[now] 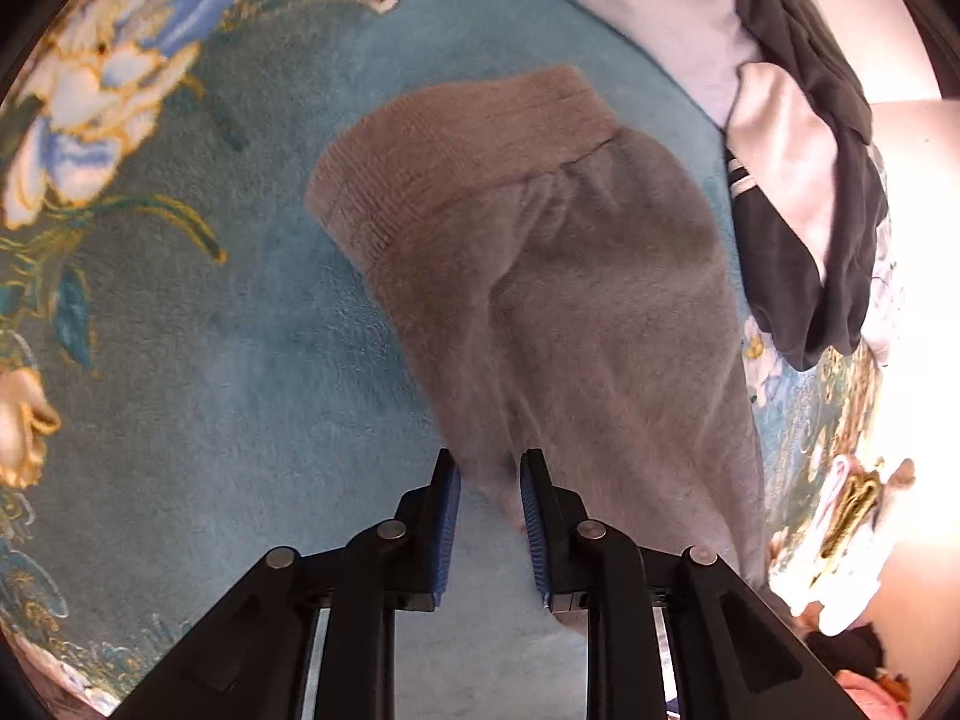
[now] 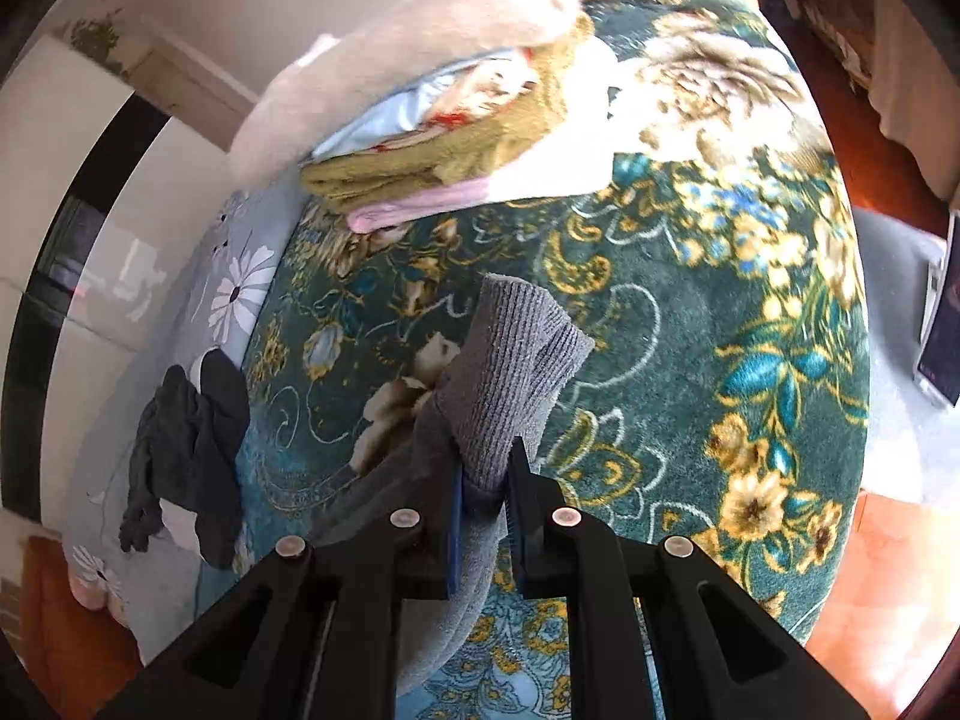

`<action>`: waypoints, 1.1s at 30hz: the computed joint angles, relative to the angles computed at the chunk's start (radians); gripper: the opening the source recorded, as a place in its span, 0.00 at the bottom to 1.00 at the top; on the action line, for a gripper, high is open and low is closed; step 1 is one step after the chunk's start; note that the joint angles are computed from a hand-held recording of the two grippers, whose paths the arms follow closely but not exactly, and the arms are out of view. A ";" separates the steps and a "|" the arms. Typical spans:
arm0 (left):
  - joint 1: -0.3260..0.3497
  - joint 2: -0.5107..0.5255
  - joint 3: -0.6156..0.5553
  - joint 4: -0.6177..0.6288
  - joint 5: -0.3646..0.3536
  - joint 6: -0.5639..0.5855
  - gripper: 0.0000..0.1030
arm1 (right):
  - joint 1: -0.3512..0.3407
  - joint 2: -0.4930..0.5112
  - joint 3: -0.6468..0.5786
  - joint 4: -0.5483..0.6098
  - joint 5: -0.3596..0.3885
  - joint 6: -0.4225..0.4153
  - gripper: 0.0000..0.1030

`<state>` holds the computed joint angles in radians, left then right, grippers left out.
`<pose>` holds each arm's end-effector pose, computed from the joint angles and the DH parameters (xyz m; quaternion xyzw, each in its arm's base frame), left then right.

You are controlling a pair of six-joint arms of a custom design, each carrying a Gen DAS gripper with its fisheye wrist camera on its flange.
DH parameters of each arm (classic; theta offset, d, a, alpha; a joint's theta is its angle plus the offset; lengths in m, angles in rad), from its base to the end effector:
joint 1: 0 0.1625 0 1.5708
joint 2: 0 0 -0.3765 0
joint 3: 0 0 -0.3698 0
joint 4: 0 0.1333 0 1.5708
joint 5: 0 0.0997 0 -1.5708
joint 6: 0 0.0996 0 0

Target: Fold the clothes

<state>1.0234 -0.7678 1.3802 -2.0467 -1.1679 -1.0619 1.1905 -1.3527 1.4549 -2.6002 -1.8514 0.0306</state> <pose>-0.1962 -0.6531 0.1071 -0.2355 0.9488 -0.0975 0.1866 -0.1193 -0.5831 0.5147 -0.2419 -0.8543 0.4143 0.2002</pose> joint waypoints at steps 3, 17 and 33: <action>-0.019 -0.028 0.025 -0.049 -0.004 0.030 0.23 | 0.101 0.030 -0.002 -0.046 -0.079 -0.158 0.13; 0.012 0.249 -0.347 0.048 -0.268 0.287 0.23 | 0.340 0.264 0.127 -0.008 -0.233 -0.462 0.13; -0.012 0.540 -0.680 0.229 -0.385 0.435 0.57 | 0.096 -0.039 0.339 0.035 0.080 -0.104 0.47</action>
<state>1.0113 -0.2282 0.6998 -1.8174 -1.5526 -0.6272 1.2861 -1.3916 1.7934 -2.5656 -1.7715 -0.0731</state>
